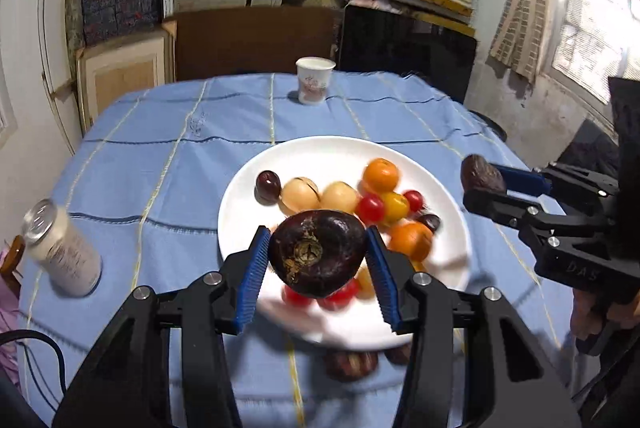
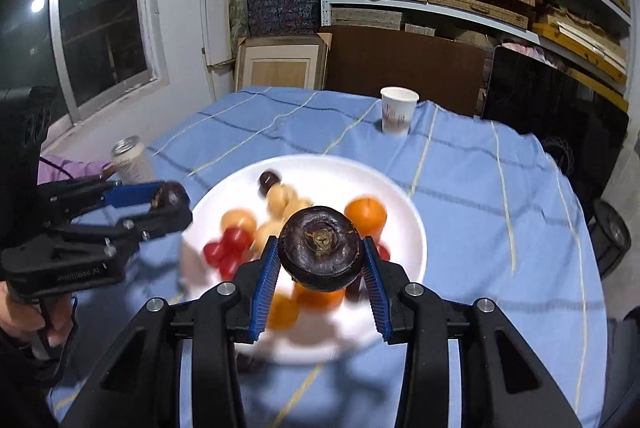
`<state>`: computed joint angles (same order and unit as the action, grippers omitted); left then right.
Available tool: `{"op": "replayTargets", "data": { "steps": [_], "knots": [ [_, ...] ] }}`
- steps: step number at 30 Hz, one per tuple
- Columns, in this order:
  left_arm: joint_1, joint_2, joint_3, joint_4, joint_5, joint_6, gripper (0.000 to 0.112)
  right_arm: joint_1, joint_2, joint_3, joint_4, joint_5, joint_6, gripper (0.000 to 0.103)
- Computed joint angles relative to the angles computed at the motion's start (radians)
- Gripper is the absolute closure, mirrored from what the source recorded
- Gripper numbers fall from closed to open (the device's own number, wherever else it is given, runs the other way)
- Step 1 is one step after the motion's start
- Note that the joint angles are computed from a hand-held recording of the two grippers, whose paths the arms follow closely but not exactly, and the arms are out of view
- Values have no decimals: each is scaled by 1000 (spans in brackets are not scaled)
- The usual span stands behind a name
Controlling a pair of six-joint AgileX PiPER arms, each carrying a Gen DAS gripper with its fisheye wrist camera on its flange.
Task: Organize fruits
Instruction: 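Carry both dark plums onto the white plate and open both grippers, then grasp the last dark plum with the left gripper while the right gripper grasps another plum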
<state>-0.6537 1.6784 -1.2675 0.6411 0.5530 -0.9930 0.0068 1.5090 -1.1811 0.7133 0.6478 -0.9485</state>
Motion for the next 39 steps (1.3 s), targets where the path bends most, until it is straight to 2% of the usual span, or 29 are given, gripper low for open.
{"op": "replayTargets", "data": {
  "steps": [6, 12, 14, 15, 19, 22, 24, 27, 28, 31, 33, 35, 37, 39],
  "knots": [
    [119, 181, -182, -218, 10, 236, 65, 94, 274, -302, -167, 16, 214, 62],
    [188, 291, -289, -315, 20, 346, 64, 128, 464, -512, -242, 81, 320, 60],
    [193, 290, -286, -299, 9, 330, 46, 133, 472, -516, -247, 63, 330, 52],
    [194, 281, -275, -294, 0, 321, 44, 135, 459, -500, -236, 43, 323, 48],
    [184, 190, -184, -233, -43, 251, 41, 120, 360, -397, -153, 3, 248, 47],
    [144, 71, -51, -133, -82, 138, 37, 77, 245, -281, -47, 28, 155, 47],
    [108, -1, 35, -96, -94, 91, 36, 45, 144, -166, 14, 41, 84, 43],
    [19, -97, 174, -9, -77, -1, 31, -10, -15, 31, 93, 74, -18, 35],
    [-19, -123, 222, 43, -67, -60, 24, -23, -68, 100, 103, 77, -40, 35],
    [-102, -160, 314, 184, -38, -225, 23, -45, -170, 257, 120, 88, -84, 34],
    [-127, -168, 352, 234, -35, -302, 23, -26, -196, 322, 104, 61, -79, 34],
    [-133, -173, 384, 265, -44, -366, 23, 17, -207, 373, 61, -18, -20, 34],
    [-126, -180, 410, 278, -64, -400, 23, 33, -192, 388, 56, -33, 4, 34],
    [-133, -183, 433, 310, -57, -452, 23, 92, -191, 413, -12, -119, 77, 34]
  ]
}}
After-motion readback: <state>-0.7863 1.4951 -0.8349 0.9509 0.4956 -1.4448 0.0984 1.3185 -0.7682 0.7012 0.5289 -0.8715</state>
